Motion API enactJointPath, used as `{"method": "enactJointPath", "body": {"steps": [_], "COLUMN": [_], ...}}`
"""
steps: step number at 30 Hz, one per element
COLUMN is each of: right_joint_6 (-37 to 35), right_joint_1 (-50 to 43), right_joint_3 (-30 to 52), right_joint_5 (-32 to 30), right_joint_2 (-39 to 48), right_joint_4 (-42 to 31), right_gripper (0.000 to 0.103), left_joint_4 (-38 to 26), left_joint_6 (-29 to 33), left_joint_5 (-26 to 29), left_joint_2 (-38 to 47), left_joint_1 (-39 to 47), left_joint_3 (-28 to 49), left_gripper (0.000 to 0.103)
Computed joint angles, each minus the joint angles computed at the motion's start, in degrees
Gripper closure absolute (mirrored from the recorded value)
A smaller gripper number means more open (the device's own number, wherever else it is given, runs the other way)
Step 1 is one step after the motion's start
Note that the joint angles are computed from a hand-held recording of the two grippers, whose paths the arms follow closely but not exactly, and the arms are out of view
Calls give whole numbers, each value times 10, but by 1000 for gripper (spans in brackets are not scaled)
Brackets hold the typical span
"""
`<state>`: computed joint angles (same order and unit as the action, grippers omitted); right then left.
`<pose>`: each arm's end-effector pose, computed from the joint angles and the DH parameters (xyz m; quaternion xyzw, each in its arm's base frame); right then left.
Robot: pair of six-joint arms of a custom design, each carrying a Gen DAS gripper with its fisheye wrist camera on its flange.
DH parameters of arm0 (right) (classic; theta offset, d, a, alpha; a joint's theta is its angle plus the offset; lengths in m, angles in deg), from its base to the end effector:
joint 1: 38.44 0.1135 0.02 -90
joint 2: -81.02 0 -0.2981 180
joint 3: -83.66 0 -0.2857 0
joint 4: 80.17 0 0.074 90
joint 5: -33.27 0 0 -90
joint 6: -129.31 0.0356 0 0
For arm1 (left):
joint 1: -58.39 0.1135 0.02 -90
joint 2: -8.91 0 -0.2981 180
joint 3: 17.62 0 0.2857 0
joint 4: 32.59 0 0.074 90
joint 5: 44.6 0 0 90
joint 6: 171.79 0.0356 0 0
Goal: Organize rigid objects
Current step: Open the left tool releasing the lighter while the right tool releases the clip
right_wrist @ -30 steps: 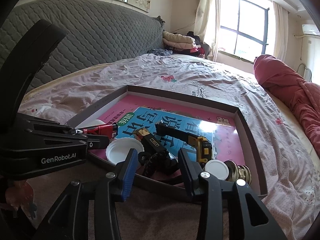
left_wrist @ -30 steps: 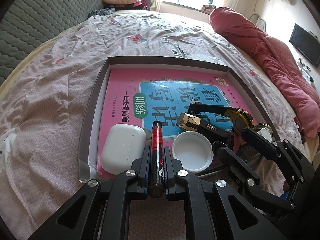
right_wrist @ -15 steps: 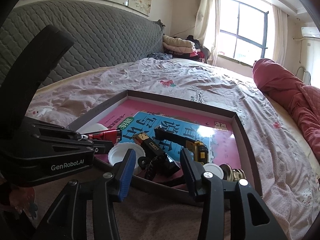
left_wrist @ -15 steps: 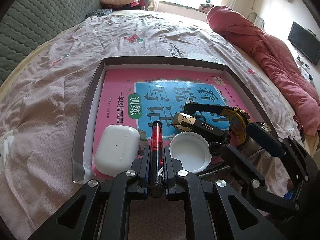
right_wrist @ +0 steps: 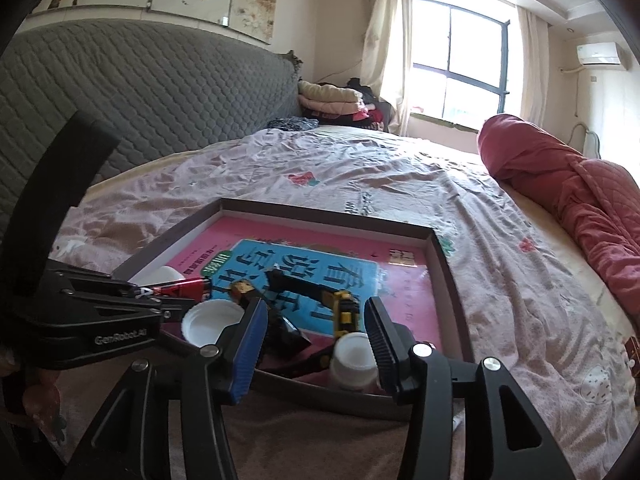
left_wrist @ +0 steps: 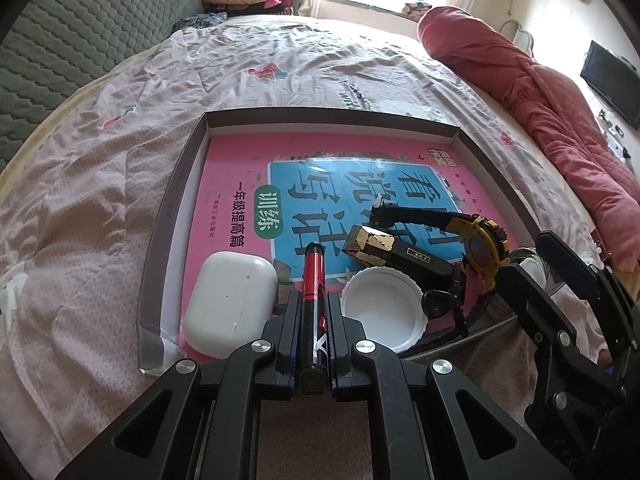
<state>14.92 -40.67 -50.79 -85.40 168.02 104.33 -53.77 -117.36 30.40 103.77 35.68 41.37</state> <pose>0.3031 0.0053 0.1588 -0.2751 0.8295 0.1160 0.4721 0.3133 -0.1211 0.1522 -0.1433 0.9406 -0.0276 0.3065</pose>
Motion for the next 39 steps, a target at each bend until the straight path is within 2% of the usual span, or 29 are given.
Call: {"method": "enactJointPath", "body": {"steps": [3, 8, 11, 13, 15, 20, 22, 25, 29, 39], "right_joint_6": [1, 2, 7, 9, 8, 7, 13, 17, 25, 21], "right_joint_1": [-5, -12, -20, -24, -26, -38, -43, -47, -61, -112], "right_joint_3": [1, 0, 0, -3, -7, -17, -20, -26, -31, -44], "right_joint_5": [-1, -4, -12, -13, -12, -15, -20, -13, -15, -30], "right_joint_2": [1, -1, -7, -15, -23, -55, -67, -87, -111, -171], "right_joint_4": [-2, -6, -17, -28, -34, -64, -80, -99, -125, -199], "right_gripper": [53, 53, 53, 53, 53, 53, 52, 45, 43, 43], "left_joint_4": [4, 5, 5, 0, -5, -27, -37, -59, -79, -151], "left_joint_6": [-5, -15, -21, -21, -22, -32, -34, -40, -52, -132], "left_joint_5": [3, 6, -5, -13, -25, -54, -69, -90, -110, -158], "left_joint_2": [-9, -29, -46, -56, -71, -108, -122, -138, -160, -183], "left_joint_1": [2, 4, -4, -11, -21, -44, -57, -75, -97, -170], "left_joint_3": [-8, -24, -36, -40, -46, -59, -64, -65, -69, -68], "left_gripper": [91, 81, 71, 52, 47, 42, 37, 34, 28, 26]}}
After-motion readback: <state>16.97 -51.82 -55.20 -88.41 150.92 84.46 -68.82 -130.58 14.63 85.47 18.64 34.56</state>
